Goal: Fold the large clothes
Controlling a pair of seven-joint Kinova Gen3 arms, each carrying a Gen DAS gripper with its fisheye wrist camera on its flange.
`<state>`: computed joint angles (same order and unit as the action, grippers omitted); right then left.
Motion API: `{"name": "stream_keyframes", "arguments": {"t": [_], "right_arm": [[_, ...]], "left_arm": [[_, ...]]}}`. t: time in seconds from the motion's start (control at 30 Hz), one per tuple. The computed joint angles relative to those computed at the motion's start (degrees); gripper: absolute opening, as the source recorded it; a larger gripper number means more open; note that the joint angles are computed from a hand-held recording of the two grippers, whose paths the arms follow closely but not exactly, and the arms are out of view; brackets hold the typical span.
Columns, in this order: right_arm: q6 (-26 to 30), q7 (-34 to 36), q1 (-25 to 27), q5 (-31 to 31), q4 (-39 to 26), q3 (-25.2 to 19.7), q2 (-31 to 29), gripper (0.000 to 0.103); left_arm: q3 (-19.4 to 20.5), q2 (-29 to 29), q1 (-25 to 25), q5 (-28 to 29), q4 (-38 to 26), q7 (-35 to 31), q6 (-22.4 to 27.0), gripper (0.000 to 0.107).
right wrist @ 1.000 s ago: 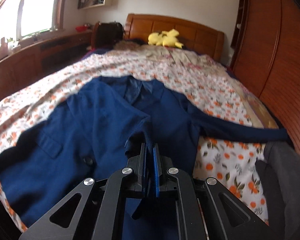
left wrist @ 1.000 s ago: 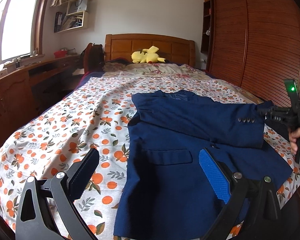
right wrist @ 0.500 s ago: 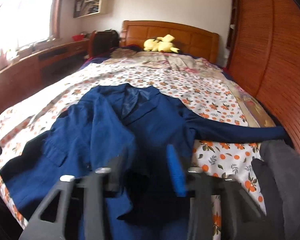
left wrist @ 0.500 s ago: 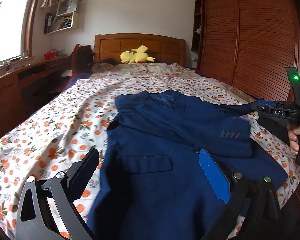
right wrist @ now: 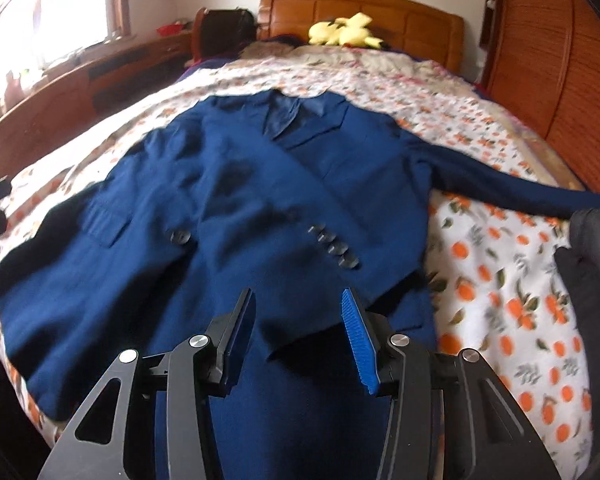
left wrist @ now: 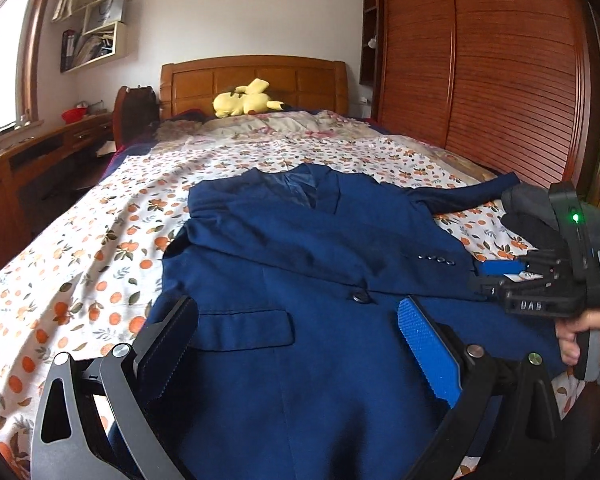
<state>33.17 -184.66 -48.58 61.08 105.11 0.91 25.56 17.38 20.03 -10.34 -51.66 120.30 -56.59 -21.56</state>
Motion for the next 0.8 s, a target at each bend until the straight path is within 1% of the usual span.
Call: {"name": "stream_keyframes", "arguments": {"t": [0.1, 0.2, 0.27, 0.3, 0.33, 0.37, 0.43, 0.5, 0.53, 0.63, 0.8], "right_arm": [[-0.3, 2.2, 0.5, -1.7, -0.3, -0.8, 0.7, 0.043], [0.9, 5.8, 0.4, -3.8, -1.6, -1.1, 1.8, 0.037], [2.4, 8.2, -0.2, -4.7, -2.8, -0.8, 2.4, 0.021], [3.3, 9.4, -0.6, -5.1, -3.3, -0.6, 2.7, 0.016], [3.1, 10.8, -0.4, -5.3, -3.6, -0.9, 2.7, 0.004], [3.7, 11.3, -0.7, -5.5, -3.9, -0.8, 2.6, 0.003], [5.7, 10.4, -2.9, -4.5, -4.3, 0.9, 2.4, 0.002], [5.0, 8.4, -3.4, -1.7, -3.3, 0.8, 0.4, 0.002], [5.4, 7.8, -3.6, -0.9, -3.3, 0.5, -0.2, 0.002], [5.7, 7.0, -3.4, 1.4, -2.7, -1.3, -2.9, 0.002], [4.0, 12.0, -1.3, -0.8, -3.0, -5.2, -4.7, 0.002]], "left_arm": [[0.2, 0.3, 0.2, 0.0, -0.2, 0.1, 0.6, 0.101], [0.3, 0.4, 0.3, 0.3, -0.2, -0.2, 0.7, 0.100], [0.7, 0.6, -0.2, -0.1, -0.4, 0.2, 0.9, 0.100], [0.8, 0.6, -0.3, -0.1, -0.5, 0.3, 1.0, 0.100], [0.9, 0.7, -0.4, -0.1, -0.5, 0.3, 1.0, 0.100], [1.0, 0.7, -0.5, -0.2, -0.5, 0.3, 1.1, 0.100], [1.1, 0.6, -0.6, -0.3, -0.4, 0.3, 0.9, 0.100], [1.1, 0.6, -0.8, -0.4, -0.5, 0.3, 0.7, 0.101], [1.0, 0.6, -0.8, -0.4, -0.5, 0.3, 0.7, 0.101], [0.7, 0.6, -0.6, -0.3, -0.5, 0.3, 0.6, 0.101], [0.6, 0.4, -0.9, -0.5, -0.3, 0.4, 0.6, 0.101]]}}
